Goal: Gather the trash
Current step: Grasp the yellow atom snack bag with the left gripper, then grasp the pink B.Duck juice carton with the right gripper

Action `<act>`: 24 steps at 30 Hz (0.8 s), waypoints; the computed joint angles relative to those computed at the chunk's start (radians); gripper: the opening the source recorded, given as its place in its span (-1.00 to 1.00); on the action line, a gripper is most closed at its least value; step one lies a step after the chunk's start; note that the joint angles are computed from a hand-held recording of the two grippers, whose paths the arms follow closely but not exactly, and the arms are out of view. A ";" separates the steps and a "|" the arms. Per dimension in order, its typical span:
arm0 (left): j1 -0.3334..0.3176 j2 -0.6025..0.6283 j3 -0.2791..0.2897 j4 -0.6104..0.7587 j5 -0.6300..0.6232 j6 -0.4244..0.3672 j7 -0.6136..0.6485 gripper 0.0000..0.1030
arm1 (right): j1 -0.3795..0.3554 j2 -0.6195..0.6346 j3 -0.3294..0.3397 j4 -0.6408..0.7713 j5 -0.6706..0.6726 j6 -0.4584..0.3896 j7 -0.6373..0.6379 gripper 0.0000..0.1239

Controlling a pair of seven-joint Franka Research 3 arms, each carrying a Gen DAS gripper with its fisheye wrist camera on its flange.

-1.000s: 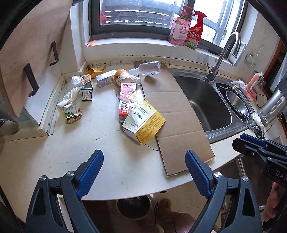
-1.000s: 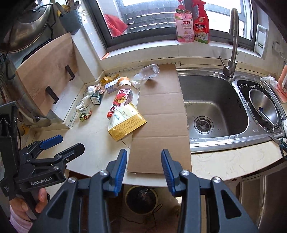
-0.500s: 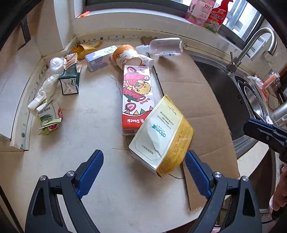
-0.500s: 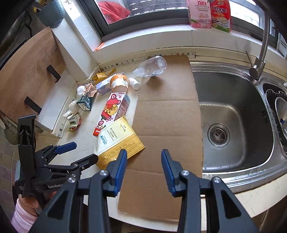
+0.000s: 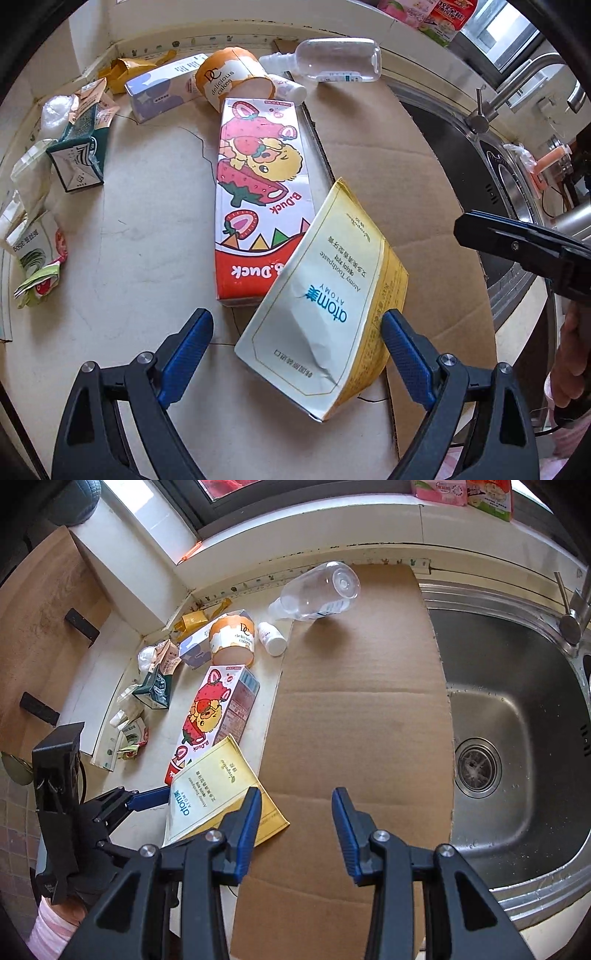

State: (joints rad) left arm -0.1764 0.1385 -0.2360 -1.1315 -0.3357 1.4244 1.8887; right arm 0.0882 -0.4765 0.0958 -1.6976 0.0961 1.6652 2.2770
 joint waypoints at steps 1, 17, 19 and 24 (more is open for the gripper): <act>0.000 0.006 -0.001 0.005 -0.005 -0.008 0.000 0.77 | 0.002 0.002 -0.004 -0.006 0.008 0.006 -0.003 -0.36; 0.031 -0.135 0.037 -0.149 -0.102 0.034 -0.004 0.09 | 0.023 0.036 -0.022 -0.016 0.079 0.074 -0.036 -0.36; 0.030 -0.159 0.047 -0.165 -0.099 0.040 -0.018 0.04 | 0.028 0.051 -0.023 -0.005 0.091 0.090 -0.036 -0.36; 0.029 -0.221 0.070 -0.215 -0.054 0.065 -0.038 0.01 | 0.042 0.104 -0.023 0.038 0.107 0.124 -0.032 -0.36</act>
